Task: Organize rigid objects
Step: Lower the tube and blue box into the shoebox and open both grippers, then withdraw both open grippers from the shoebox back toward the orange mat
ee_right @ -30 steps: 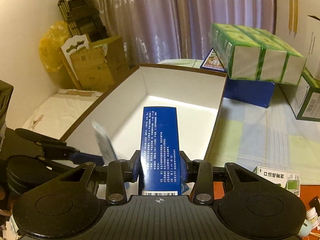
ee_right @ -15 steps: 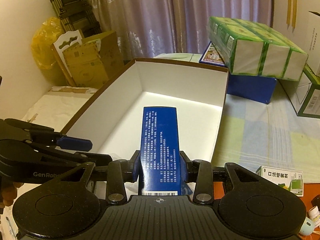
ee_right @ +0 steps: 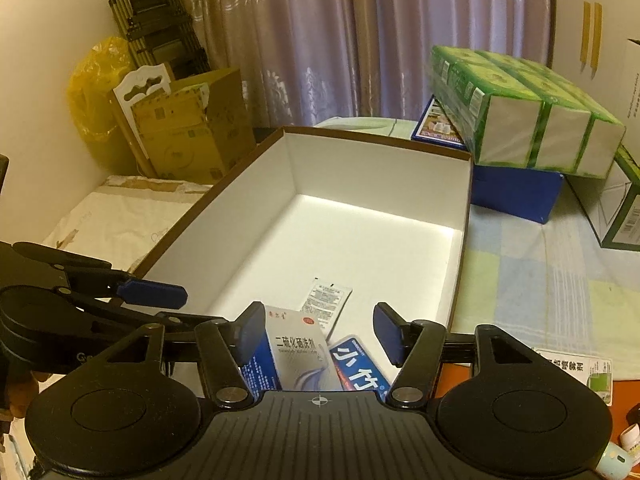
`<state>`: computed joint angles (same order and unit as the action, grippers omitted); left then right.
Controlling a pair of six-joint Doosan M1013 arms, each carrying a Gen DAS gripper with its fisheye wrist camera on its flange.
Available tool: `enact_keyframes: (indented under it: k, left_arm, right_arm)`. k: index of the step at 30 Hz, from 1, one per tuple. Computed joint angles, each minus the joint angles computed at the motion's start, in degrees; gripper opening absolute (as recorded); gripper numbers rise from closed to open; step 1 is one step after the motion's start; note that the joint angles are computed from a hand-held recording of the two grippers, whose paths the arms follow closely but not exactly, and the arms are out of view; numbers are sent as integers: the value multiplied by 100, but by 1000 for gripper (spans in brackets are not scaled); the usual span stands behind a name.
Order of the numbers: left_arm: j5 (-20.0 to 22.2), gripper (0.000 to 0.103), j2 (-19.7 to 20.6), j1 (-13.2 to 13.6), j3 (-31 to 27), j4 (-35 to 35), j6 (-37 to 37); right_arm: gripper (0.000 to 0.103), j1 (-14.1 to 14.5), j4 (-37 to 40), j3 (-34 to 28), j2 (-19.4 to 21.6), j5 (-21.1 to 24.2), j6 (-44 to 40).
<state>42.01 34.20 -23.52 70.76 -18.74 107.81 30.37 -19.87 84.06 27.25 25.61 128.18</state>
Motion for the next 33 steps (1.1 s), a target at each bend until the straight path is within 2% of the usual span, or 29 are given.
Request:
enact_keyframes:
  k: [15,33]
  left_arm:
    - [-192,46,-207,-23,293,88,-32]
    - [-678,46,-783,-212,960,-116,105]
  right_arm:
    - [58,41,-51,275,-220,-42,165]
    - [60,117,-622,1003,-837,-429,1034]
